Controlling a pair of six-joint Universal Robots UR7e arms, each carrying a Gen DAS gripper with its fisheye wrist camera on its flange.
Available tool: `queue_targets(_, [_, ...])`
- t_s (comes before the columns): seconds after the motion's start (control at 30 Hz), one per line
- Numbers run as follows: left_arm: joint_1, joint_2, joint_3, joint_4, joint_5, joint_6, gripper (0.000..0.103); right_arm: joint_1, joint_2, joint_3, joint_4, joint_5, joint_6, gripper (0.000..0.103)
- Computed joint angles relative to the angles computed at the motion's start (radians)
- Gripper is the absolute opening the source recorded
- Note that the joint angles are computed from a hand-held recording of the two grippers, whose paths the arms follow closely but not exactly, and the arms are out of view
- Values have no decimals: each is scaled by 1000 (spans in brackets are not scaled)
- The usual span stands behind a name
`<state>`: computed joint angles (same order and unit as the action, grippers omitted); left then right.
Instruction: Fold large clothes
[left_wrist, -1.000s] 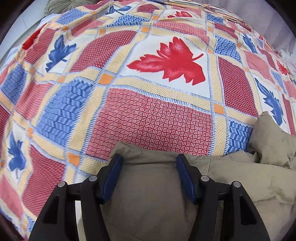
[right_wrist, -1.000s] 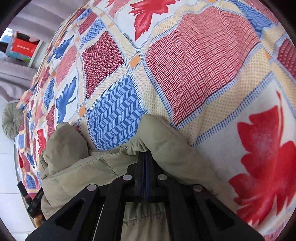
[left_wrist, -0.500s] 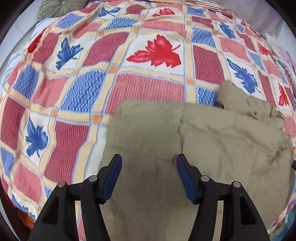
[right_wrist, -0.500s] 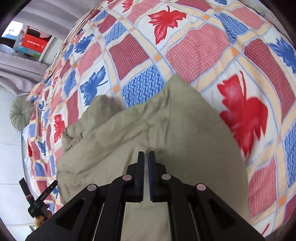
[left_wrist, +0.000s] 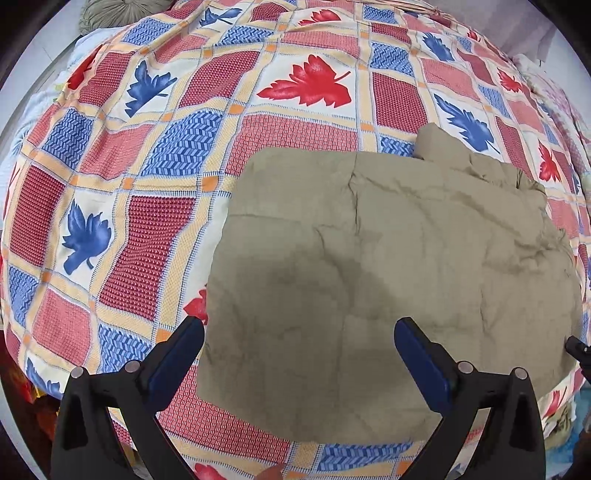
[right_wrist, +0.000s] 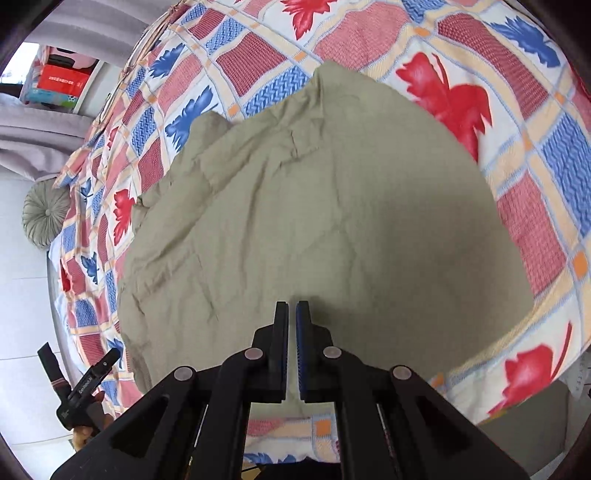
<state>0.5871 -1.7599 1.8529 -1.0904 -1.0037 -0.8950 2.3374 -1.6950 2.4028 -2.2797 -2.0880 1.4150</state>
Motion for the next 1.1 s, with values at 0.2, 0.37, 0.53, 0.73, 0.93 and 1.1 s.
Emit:
queue_targets(0.2, [2,-24,12,27,-14,10,103,39,83,0,-54,58,24,5])
queue_targets(0.37, [15,-47,15,38,-22,18,103,65,137,13,-152,83,40,56])
queue_targets(0.53, [39,-71,12,50,-27,25,103,87,202,-27,-191,95,-8,97])
queue_targets(0.73, [80,-100,2,75,79,32,103,75,268,-39,-274,166,-63,97])
queue_targets(0.93, [322,-103,-29,-217,-130,298,103,64,320,-60,-287,205,-104,97])
queue_targets(1.1, [470,-56,-36,-322,-350,444,103,48,341,-46,-315,228,-100,97])
